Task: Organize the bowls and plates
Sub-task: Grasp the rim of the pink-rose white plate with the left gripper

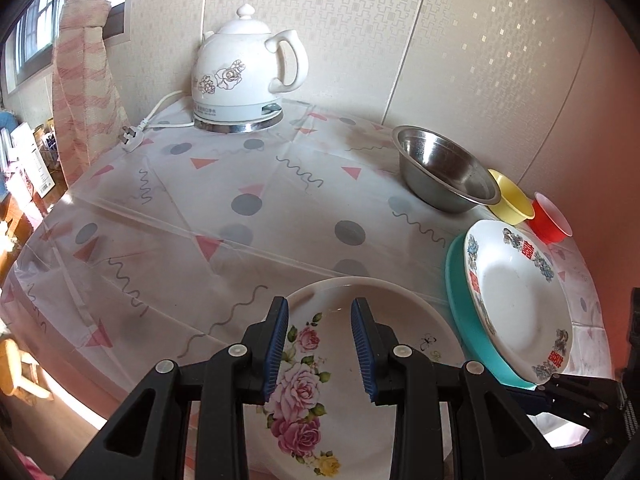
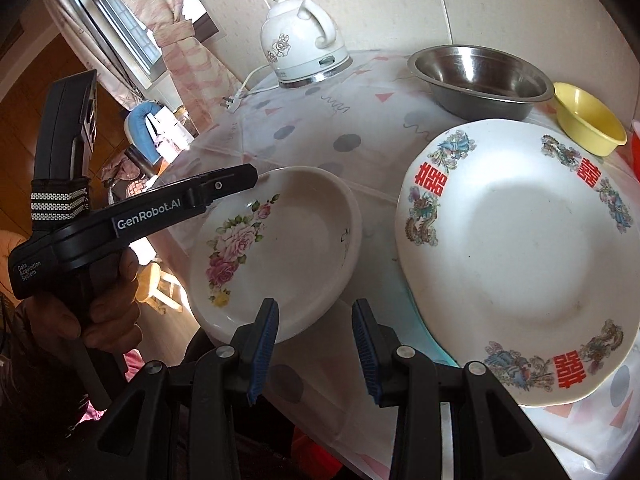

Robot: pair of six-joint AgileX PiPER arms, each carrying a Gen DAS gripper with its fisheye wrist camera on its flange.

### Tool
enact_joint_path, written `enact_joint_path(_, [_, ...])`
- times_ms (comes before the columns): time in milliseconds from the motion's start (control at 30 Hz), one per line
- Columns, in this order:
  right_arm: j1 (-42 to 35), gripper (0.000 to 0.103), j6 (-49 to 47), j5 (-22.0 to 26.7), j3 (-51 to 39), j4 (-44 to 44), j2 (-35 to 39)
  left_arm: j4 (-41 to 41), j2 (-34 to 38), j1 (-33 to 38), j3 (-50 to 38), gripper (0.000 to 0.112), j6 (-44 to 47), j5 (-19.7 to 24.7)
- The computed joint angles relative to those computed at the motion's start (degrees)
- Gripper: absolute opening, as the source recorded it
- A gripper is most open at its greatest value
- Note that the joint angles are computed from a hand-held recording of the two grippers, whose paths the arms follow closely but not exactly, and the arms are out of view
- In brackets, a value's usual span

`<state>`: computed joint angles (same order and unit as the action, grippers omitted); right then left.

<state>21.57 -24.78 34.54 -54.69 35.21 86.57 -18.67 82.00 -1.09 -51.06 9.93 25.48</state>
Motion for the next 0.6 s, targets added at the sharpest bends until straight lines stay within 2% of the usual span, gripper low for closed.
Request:
enact_joint_path(133, [1.6, 0.038, 3.7, -0.8, -1.6, -3.6, 1.6, -6.5, -0.9, 5.4, 1.3, 0.033, 8.2, 1.0])
enact_joint_path(367, [4.3, 0.038, 9.0, -1.5, -4.2, -9.2, 4.9, -22.1, -0.6, 15.5, 3.1, 0.033, 29.7, 5.8])
enact_joint_path(600, [6.9, 0.039, 14.2, -2.5, -5.6, -15.7, 6.4, -31.4, 1.1, 19.1, 5.4, 0.033, 43.7, 9.4])
